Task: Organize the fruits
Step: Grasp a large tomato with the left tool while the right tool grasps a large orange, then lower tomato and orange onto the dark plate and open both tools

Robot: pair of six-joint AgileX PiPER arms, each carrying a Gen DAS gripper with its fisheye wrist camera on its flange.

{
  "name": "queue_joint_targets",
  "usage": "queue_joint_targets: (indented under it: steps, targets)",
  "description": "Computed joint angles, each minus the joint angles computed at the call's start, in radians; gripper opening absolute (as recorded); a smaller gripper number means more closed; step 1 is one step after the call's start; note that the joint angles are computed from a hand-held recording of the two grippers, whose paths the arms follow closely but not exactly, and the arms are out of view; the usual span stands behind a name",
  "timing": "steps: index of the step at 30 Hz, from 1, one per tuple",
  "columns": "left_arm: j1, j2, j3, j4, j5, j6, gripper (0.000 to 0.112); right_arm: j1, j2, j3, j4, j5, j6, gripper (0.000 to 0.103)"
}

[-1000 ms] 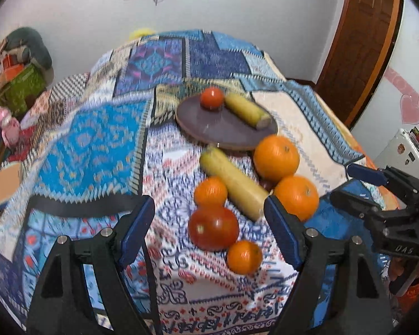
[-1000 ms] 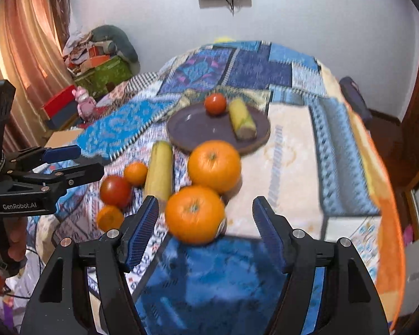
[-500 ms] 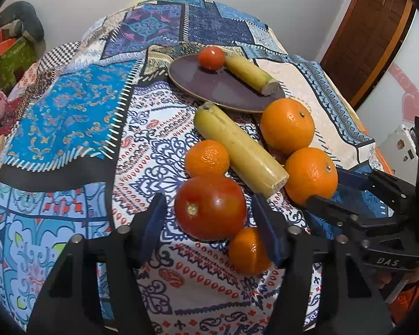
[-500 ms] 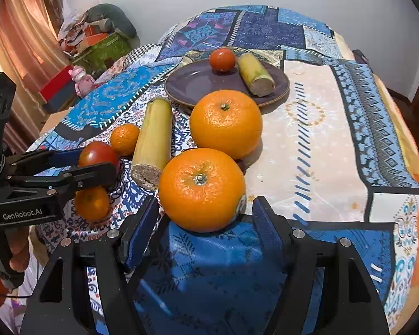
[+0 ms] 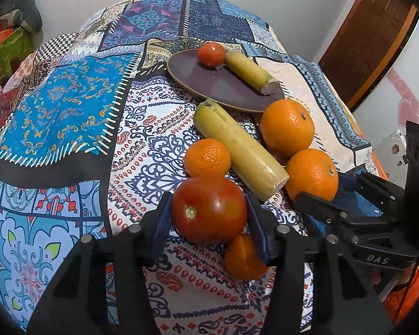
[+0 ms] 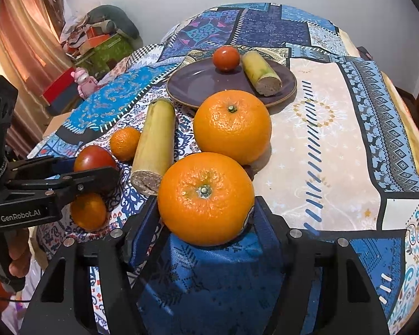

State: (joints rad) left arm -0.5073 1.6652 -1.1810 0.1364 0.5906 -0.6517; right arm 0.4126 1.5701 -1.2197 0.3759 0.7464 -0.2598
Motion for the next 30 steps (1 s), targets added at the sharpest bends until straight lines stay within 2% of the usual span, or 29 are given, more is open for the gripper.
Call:
queue_joint_targets:
  steps: [9,17,30]
  targets:
    - [-0.016,-0.066,-0.005,0.064,0.02,-0.047,0.05,-0.022,-0.043,-0.011,0.034,0.019,-0.035,0.063]
    - [-0.013,-0.079,-0.099,0.109,0.06,-0.043,0.051,-0.035,-0.048,-0.102,0.041,0.02,-0.051,0.063]
    - [0.044,0.053,-0.334,0.106,0.108,0.038,0.051,-0.051,0.1,-0.341,0.005,0.03,-0.024,0.063]
